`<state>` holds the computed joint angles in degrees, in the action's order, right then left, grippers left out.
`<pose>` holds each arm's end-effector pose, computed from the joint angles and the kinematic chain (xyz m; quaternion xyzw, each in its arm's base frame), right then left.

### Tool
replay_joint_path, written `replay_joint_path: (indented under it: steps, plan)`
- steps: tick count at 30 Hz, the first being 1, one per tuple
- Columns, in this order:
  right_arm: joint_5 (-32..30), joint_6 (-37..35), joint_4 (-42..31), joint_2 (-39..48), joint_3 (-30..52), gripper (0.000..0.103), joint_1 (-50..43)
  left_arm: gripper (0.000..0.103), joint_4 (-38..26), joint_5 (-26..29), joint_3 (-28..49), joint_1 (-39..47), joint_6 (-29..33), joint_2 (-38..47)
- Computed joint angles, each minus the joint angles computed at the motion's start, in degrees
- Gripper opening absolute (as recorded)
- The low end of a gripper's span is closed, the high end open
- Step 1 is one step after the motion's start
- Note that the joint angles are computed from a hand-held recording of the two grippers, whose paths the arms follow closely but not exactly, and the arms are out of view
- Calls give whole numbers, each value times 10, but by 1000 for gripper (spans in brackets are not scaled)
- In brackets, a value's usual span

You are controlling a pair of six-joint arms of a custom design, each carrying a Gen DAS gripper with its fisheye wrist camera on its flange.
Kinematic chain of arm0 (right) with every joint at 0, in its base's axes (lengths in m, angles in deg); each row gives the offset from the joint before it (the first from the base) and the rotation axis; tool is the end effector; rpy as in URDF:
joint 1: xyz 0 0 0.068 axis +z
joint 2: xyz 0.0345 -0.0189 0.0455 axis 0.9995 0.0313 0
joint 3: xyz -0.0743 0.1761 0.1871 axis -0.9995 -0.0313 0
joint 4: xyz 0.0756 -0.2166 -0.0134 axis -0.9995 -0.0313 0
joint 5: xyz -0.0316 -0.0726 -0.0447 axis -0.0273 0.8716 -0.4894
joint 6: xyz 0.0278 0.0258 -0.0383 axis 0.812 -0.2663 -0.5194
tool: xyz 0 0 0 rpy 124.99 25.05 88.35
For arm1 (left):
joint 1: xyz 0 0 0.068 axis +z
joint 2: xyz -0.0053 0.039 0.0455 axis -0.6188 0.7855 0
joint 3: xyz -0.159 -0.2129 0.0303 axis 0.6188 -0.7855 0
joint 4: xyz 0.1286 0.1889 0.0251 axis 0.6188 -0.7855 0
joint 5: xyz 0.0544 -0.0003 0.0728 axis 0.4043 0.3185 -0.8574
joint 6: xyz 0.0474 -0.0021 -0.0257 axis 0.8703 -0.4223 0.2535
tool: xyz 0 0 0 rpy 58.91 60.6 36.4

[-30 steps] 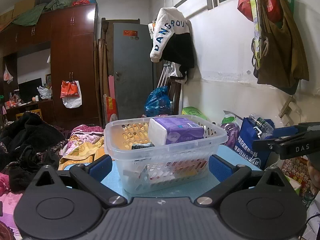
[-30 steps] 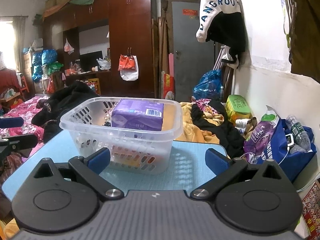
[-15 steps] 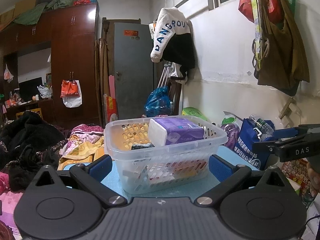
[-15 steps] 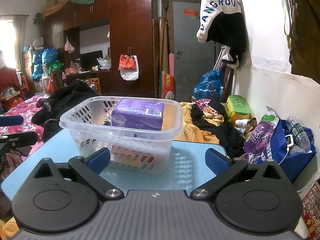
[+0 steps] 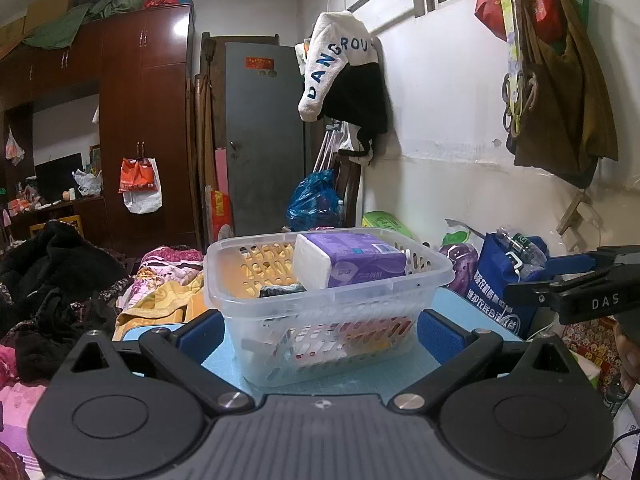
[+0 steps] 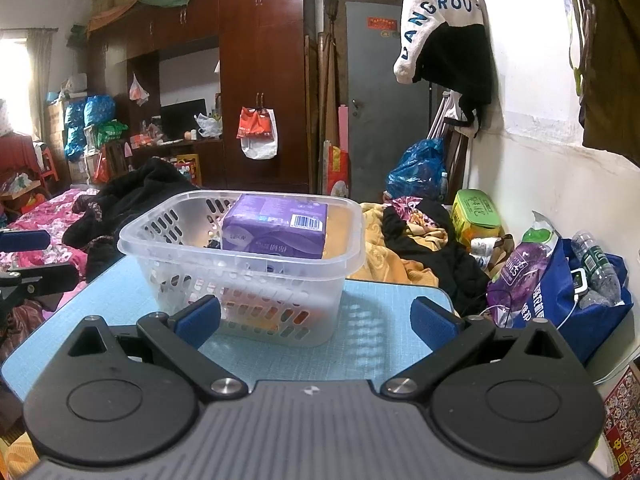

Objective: Organize objects

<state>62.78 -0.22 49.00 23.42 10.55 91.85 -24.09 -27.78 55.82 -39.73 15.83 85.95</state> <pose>0.2402 0.0096 0.2489 0.0541 0.8380 -0.0276 0.5423 0.3280 -0.0278 0.2429 0.2616 0.7730 -0.1763 0.5504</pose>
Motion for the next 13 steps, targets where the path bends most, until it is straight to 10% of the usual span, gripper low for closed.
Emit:
replay_joint_path:
  steps: [13]
  plan:
    - [-1, 0, 1, 1, -1, 103, 2, 103, 20, 12, -11, -3, 0, -2]
